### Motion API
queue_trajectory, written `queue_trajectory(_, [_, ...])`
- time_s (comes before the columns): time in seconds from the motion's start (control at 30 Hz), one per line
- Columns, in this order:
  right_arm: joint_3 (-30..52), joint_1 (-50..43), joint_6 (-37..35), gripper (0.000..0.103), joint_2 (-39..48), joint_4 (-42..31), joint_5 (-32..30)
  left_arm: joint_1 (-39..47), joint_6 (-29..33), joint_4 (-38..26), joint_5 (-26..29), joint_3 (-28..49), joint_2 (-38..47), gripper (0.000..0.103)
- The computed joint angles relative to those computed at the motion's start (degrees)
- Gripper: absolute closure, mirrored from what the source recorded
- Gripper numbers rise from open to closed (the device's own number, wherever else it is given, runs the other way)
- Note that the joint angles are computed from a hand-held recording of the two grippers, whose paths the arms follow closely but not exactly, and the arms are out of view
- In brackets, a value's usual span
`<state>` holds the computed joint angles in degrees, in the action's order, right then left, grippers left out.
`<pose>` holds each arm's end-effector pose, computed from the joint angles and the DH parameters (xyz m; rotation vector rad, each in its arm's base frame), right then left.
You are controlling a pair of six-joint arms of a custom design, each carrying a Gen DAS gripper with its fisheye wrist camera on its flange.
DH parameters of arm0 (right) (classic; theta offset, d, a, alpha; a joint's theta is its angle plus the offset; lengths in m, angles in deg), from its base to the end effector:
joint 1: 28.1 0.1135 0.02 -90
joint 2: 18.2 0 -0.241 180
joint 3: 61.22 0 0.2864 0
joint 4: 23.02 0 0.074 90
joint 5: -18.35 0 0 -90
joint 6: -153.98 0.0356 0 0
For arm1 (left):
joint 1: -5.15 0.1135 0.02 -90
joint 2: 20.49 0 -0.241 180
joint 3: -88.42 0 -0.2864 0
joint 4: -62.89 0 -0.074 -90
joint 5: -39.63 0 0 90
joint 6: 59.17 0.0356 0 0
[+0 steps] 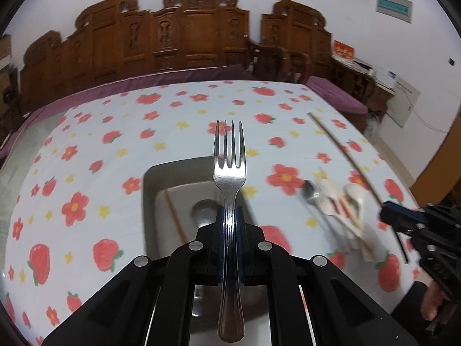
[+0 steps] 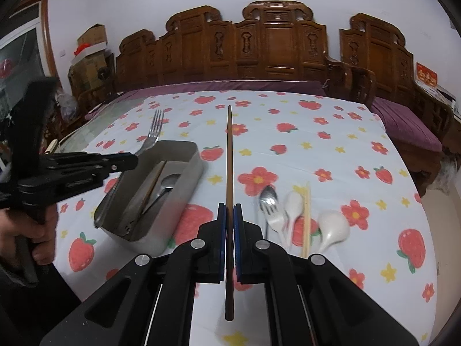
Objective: Organize utensils
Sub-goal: 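Carry the steel fork into the tray and open the left tool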
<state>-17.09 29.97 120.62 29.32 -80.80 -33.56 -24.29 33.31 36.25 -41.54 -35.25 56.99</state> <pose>0.1204 0.1516 0.1849 0.1772 2.3259 0.0702 0.2657 -0.1563 0.1646 0.7378 2.3164 -0.4011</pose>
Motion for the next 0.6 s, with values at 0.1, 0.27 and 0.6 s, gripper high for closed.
queue_trajectory(0.1, [1.5,-0.5,-1.3,0.097,3.0,1.9,-0.6,1.9,0.7,2.2,0.2,-0.2,2.6,0.097])
queue_trajectory(0.27, [3.7,-2.1,-3.9,0.097,7.5,4.9,-2.3,3.6,1.2,4.5,0.6,0.0,6.1,0.097])
queue_trajectory(0.6, [5.8,-3.0,-5.9,0.097,13.7,9.3,-4.6,2.8,2.3,6.4,-1.8,1.8,12.3,0.097])
